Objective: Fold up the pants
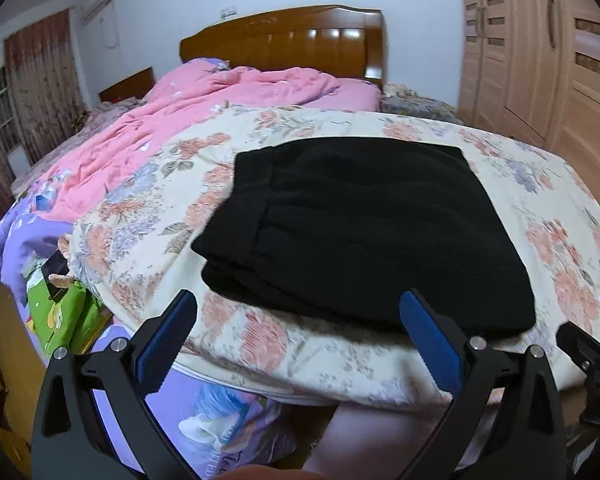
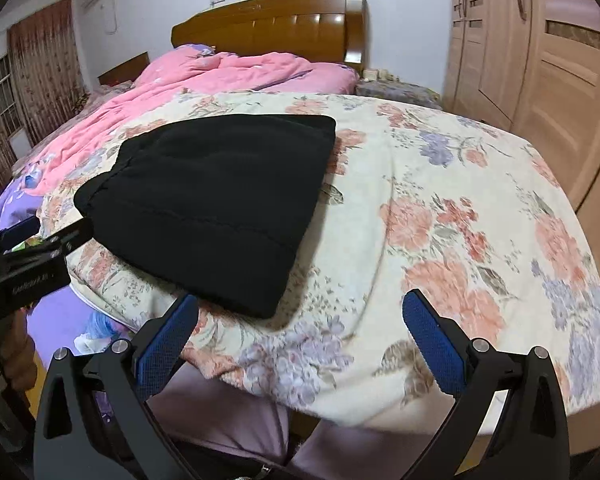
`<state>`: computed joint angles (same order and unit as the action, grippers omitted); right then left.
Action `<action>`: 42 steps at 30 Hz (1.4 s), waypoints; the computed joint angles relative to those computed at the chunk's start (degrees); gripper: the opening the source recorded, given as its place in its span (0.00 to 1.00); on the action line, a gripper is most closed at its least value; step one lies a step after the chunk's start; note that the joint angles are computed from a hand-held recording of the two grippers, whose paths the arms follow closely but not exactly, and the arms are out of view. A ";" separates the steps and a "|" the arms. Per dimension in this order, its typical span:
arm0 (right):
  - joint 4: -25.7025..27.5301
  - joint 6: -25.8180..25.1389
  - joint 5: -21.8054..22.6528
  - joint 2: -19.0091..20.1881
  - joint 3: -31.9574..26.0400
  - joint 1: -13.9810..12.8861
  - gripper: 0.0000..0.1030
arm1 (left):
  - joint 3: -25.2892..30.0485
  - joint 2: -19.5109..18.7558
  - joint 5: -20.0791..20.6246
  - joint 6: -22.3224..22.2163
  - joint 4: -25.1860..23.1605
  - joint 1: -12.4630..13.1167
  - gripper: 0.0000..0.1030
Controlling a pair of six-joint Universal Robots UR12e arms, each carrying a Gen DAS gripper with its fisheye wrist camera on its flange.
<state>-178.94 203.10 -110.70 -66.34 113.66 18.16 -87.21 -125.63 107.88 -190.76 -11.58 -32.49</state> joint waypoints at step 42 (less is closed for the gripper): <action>3.06 -0.76 -3.93 -0.33 -0.34 2.47 0.96 | -1.42 0.83 -2.81 0.90 -0.85 -0.06 0.99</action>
<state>-175.88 202.34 -114.63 -66.68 113.32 20.63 -88.63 -124.80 105.08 -189.86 -12.43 -32.55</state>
